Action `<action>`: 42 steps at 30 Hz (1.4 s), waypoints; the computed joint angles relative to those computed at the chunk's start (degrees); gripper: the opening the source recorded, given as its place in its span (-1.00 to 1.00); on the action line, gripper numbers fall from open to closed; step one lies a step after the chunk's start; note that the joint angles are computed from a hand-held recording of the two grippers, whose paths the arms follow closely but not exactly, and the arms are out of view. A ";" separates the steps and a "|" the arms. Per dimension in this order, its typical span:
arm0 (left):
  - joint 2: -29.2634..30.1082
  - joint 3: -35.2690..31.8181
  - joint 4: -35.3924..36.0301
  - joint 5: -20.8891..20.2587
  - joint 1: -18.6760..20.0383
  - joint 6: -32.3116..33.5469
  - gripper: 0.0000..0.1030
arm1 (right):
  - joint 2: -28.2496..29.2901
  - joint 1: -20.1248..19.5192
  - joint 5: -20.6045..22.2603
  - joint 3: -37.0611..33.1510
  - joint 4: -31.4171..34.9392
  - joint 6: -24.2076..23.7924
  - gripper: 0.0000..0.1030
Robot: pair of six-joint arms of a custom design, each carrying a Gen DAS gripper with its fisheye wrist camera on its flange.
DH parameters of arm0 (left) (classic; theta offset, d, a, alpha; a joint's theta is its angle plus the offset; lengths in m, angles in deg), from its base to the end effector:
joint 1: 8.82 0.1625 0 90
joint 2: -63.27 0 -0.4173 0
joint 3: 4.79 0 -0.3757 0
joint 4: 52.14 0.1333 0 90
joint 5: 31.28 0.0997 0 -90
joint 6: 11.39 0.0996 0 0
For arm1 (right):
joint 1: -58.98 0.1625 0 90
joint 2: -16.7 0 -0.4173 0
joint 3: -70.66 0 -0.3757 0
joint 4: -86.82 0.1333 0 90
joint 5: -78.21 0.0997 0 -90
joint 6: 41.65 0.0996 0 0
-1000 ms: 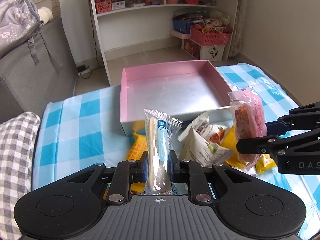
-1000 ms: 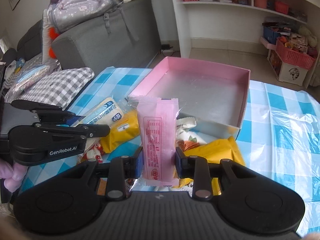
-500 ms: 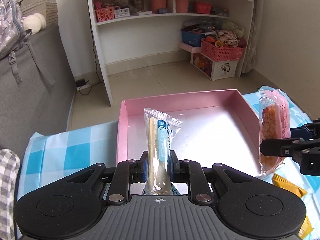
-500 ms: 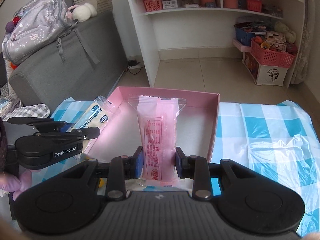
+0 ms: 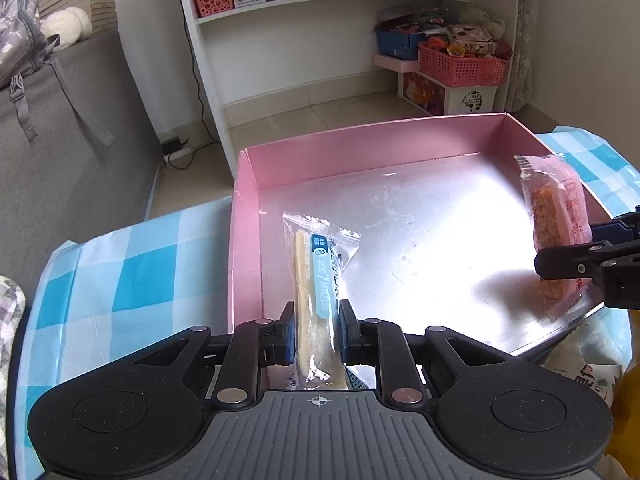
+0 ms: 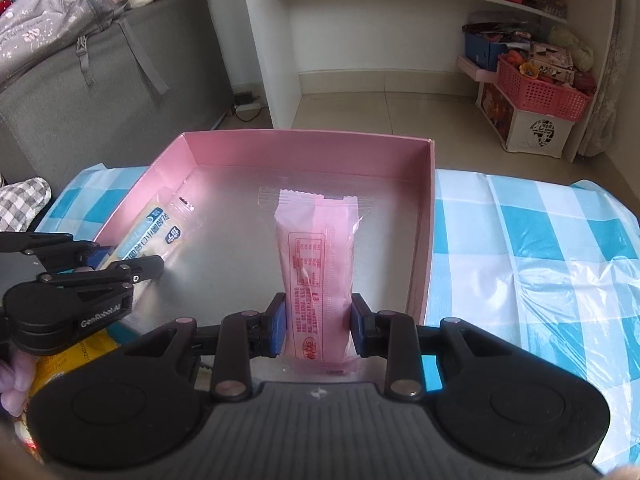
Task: Organize snacks
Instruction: 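Carry both snacks into the pink box and open both tools to release, then withdraw both tools from the box back over the snack pile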
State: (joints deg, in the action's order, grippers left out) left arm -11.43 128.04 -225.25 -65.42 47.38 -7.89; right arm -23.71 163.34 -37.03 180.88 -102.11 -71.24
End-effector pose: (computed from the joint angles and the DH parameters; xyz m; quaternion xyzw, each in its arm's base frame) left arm -0.0557 -0.4711 0.2374 0.1799 0.8497 -0.3040 0.3915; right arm 0.2314 -0.5378 0.0502 0.3025 -0.8964 0.2151 0.2421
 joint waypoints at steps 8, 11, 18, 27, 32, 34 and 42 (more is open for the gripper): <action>-5.37 1.49 12.59 0.28 -1.69 -10.60 -0.66 | -1.08 0.73 -1.34 0.22 4.35 2.41 -0.44; -7.00 1.55 17.09 0.26 -2.27 -13.86 -0.65 | -1.25 1.07 -1.81 0.73 4.18 2.32 -0.44; -8.40 3.28 16.65 2.23 -5.30 -12.89 -0.02 | -3.26 1.41 0.73 2.00 4.24 2.27 0.16; -16.09 4.79 31.61 2.08 -11.45 -23.78 0.40 | -6.67 2.99 0.45 5.35 3.54 3.08 0.52; -21.43 5.85 41.61 1.18 -14.91 -31.61 0.56 | -8.69 4.08 0.01 7.72 2.71 2.75 0.66; -23.54 6.11 45.50 0.91 -16.24 -34.66 0.60 | -9.63 4.51 0.02 9.02 2.23 2.45 0.70; -31.77 6.87 63.03 -0.46 -22.18 -47.63 0.75 | -12.75 5.71 0.29 13.64 1.62 2.21 0.81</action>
State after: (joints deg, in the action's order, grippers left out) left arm -43.19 134.91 -162.22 -65.88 25.20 -55.52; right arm -36.46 169.05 -36.74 194.51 -100.49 -69.03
